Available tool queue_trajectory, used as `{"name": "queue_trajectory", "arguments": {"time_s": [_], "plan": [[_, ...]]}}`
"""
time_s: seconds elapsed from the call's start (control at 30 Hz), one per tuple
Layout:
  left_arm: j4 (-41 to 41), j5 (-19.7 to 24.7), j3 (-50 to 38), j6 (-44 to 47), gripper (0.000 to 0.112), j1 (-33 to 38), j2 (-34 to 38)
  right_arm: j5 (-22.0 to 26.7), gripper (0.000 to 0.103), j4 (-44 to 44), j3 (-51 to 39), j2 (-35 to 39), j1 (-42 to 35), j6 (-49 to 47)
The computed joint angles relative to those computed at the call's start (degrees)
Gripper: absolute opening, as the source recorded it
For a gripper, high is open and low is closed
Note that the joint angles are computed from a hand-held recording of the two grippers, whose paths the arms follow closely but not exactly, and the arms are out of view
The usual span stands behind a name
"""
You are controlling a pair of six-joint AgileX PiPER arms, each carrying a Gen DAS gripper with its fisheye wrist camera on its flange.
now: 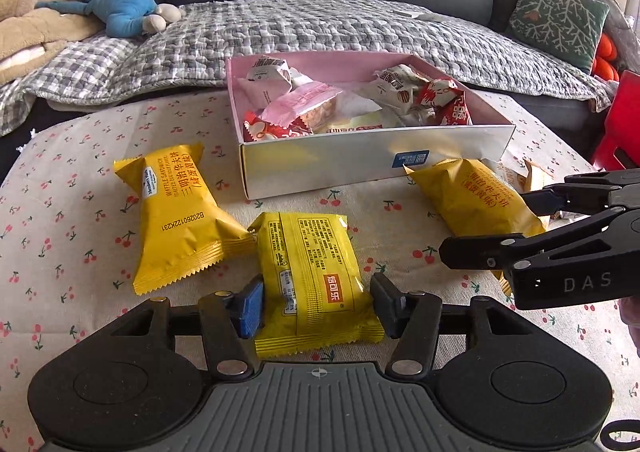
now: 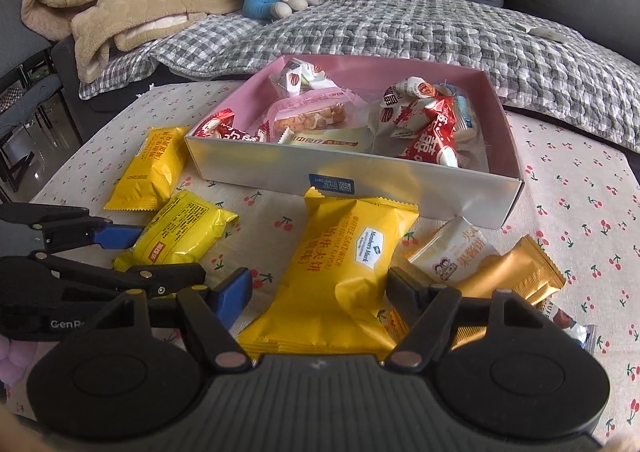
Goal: Organize snacks
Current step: 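Grasp a yellow pack with the left tool while the right tool grasps the yellow waffle sandwich pack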
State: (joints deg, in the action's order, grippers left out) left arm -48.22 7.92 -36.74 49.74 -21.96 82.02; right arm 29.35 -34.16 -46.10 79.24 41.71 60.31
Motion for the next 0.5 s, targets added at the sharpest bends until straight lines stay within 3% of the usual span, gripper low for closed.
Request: {"name": "queue_trajectory", "arguments": {"time_s": [0.17,0.27,0.33,0.5], "plan": [[-14.9,-2.0,0.3,14.5,0.055,-0.6,0.9,2.8,0.056,-6.3,0.0,0.9,2.2,5.8],[-19.7,-2.3,0.4,19.1,0.055,-0.7,1.1,3.7,0.046,-7.2,-0.2,1.0,2.7,6.5],[-18.4,-2.2,0.3,17.8,0.053,-0.7,1.1,3.8,0.044,-7.2,-0.3,0.9,2.8,6.7],[-6.1,-2.8,0.0,5.2,0.050,-1.6,0.4,4.0,0.040,-6.9,-0.3,0.2,3.0,6.6]]}}
